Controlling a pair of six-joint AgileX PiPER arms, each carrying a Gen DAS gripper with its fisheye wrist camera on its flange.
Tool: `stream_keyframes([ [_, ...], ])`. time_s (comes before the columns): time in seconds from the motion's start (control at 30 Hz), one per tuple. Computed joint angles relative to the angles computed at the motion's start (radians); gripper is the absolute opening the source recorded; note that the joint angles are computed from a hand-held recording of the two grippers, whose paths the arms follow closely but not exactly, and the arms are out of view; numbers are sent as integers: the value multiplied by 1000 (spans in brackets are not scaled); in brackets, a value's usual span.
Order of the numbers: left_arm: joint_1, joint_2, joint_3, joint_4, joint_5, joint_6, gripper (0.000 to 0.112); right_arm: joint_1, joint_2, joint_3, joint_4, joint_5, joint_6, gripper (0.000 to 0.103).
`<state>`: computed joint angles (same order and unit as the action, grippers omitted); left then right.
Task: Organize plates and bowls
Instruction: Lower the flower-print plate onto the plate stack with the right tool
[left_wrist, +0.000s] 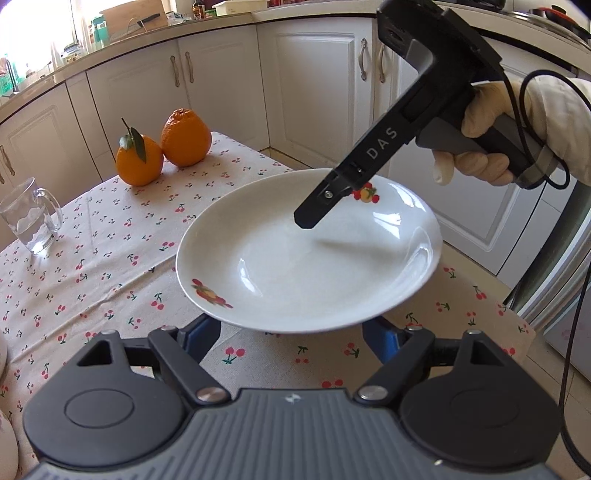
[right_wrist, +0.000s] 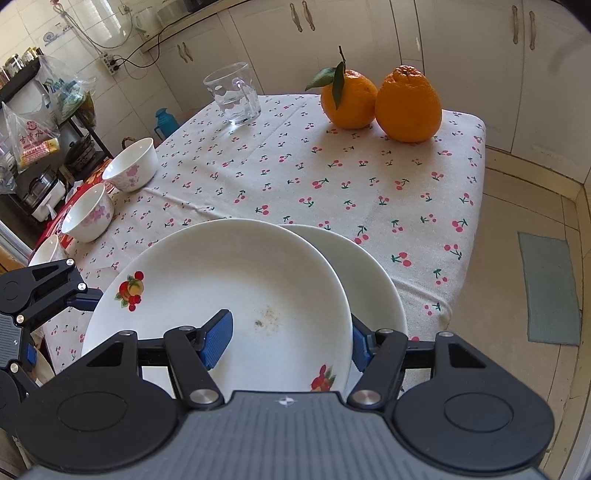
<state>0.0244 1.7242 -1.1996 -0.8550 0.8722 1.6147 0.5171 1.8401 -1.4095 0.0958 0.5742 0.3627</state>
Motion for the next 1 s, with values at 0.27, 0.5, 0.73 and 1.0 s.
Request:
stream_keyframes([
  [0.27, 0, 13, -8, -2, 16, 9, 84, 12, -53, 60, -43, -17, 59, 70],
  [0.5, -1, 29, -24, -7, 26, 13, 84, 28, -87, 97, -96, -9, 129, 70],
  [0.73, 6, 36, -29, -14, 42, 18, 84, 53, -122, 125, -164, 6, 213, 71],
  [1.0, 9, 46, -38, -11, 51, 13, 85, 107, -123, 84, -281, 102, 329, 71],
])
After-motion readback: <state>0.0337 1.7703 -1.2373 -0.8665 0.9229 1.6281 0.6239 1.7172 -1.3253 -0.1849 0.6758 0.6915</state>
